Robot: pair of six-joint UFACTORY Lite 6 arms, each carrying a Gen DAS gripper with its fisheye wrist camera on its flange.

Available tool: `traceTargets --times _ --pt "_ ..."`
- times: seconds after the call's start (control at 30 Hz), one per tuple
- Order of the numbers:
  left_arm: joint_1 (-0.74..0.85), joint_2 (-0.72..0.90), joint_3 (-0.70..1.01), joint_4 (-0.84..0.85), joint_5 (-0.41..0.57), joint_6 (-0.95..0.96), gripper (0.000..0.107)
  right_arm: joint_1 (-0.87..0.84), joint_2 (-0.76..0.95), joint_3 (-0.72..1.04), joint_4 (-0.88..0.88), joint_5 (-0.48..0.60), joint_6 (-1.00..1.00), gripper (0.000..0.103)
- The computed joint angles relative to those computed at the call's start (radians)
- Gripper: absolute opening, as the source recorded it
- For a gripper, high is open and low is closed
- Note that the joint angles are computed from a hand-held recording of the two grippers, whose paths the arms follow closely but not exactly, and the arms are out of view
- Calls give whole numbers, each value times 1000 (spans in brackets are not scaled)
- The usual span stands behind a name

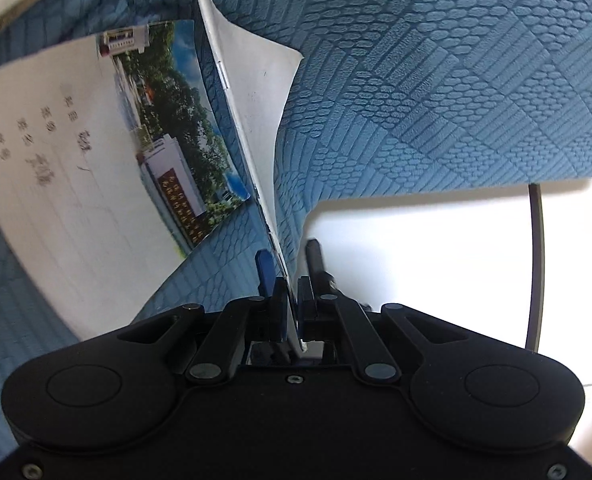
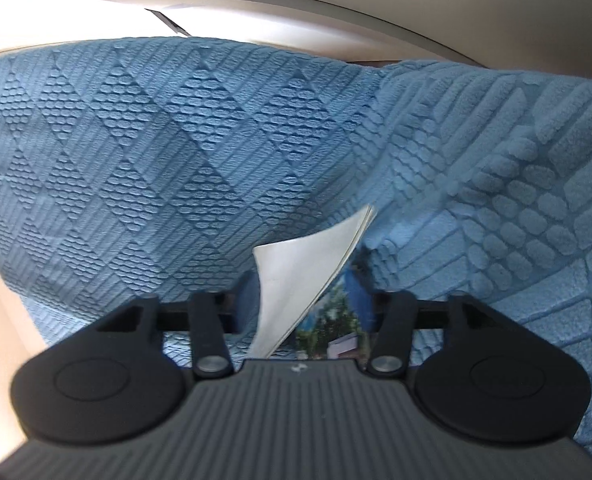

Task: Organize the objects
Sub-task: 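Lift the white sheet upright with both grippers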

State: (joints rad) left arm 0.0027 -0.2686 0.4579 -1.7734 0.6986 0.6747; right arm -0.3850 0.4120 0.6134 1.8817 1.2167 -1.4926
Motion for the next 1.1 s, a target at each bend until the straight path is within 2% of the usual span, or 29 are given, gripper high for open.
traceTargets --times 0.1,0.2,0.27,0.4,0.53,0.67,0.77,0.83,0.93,1.0,1.1 --pt "35 -61 -4 118 17 -86 3 13 -10 -9 18 -33 -10 35" --pt "50 -107 -10 203 17 -155 4 29 -24 -12 18 -58 -22 16" --pt "57 -135 -17 260 5 -210 4 44 -52 -22 18 -84 -34 10" --pt "67 -214 -54 374 -9 -323 4 48 -128 -51 -13 -111 -52 6" --pt "18 -338 -88 613 -67 -538 6 52 -270 -120 -62 -142 -88 4" --pt "-66 -514 -144 900 -98 -842 5 91 -517 -212 -168 -256 -57 4" --pt "-74 -624 -170 1027 -42 -990 5 97 -738 -309 -250 -288 6 4" --pt "-48 -693 -186 1068 17 -1026 5 107 -874 -353 -306 -323 75 4" --pt "15 -765 -184 1087 120 -1030 5 88 -1078 -417 -423 -315 232 4" --pt "48 -820 -169 1129 195 -1044 5 72 -1248 -457 -536 -289 369 4" --pt "113 -921 -158 1153 311 -1049 5 -3 -1502 -476 -703 -159 581 4"
